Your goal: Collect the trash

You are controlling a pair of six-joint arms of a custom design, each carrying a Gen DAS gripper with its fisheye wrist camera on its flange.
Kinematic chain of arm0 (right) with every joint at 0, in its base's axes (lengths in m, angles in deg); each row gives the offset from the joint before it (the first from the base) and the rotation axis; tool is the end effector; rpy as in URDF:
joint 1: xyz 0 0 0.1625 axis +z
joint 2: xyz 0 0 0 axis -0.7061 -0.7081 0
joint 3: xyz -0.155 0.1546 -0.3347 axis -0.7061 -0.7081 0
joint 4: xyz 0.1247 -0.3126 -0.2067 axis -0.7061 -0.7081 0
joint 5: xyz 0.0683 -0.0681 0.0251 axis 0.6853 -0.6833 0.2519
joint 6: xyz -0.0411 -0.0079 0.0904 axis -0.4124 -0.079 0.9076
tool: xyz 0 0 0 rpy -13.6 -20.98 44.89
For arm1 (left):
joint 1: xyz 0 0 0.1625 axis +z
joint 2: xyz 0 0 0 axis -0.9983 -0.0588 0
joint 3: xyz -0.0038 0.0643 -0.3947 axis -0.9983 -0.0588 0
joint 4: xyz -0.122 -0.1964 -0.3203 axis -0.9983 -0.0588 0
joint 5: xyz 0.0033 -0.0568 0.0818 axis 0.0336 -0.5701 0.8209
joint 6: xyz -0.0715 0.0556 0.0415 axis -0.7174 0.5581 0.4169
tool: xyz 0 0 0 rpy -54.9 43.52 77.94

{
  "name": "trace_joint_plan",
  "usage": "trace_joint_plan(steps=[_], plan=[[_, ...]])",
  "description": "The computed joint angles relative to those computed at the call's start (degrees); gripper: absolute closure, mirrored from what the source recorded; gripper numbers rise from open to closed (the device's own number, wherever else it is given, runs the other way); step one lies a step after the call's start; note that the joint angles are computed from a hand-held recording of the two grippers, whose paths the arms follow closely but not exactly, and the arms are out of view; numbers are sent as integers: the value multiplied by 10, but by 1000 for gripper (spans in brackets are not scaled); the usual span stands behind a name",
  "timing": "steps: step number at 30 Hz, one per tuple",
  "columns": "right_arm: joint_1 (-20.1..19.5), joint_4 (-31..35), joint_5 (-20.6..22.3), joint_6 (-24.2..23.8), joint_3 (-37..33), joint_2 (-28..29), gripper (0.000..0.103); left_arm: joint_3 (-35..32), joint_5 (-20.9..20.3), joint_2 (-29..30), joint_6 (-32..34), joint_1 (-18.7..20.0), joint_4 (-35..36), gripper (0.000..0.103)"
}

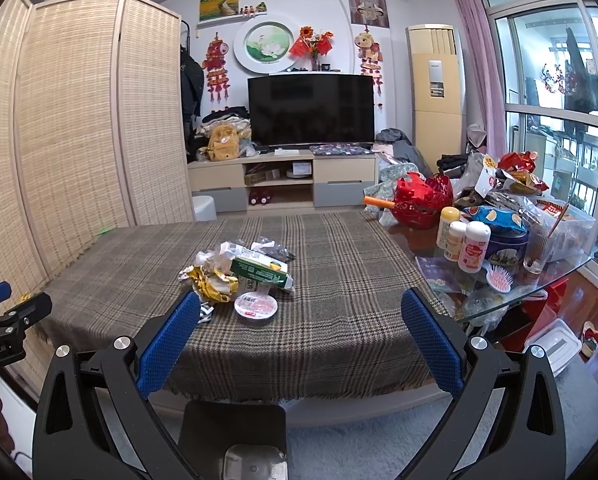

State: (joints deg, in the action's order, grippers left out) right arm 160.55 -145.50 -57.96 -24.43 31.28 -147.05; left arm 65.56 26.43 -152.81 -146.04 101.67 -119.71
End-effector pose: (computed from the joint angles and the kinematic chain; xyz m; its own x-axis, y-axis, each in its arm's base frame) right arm 0.2516 -0.3570 0.4343 -0.7452 -0.0357 0.6659 -0.6236 0.3909 -0.6769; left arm -0.4291 -0.3501 0.2612 -0.6987 -0.0721 -0.7118 0.5914 0.5019 -0.6312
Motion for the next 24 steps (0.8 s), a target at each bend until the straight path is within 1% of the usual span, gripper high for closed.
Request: trace_joint_plan(steps=[19, 22, 24], plan=[[-3, 2, -1, 2, 0, 0, 2, -1, 0, 0, -4, 2, 3, 8], [-6, 11, -1, 8, -4, 3, 2, -1, -3, 1, 4, 7, -7, 8], [-15, 34, 12, 21, -7, 0, 2, 4, -10, 1, 30, 14, -39, 8]])
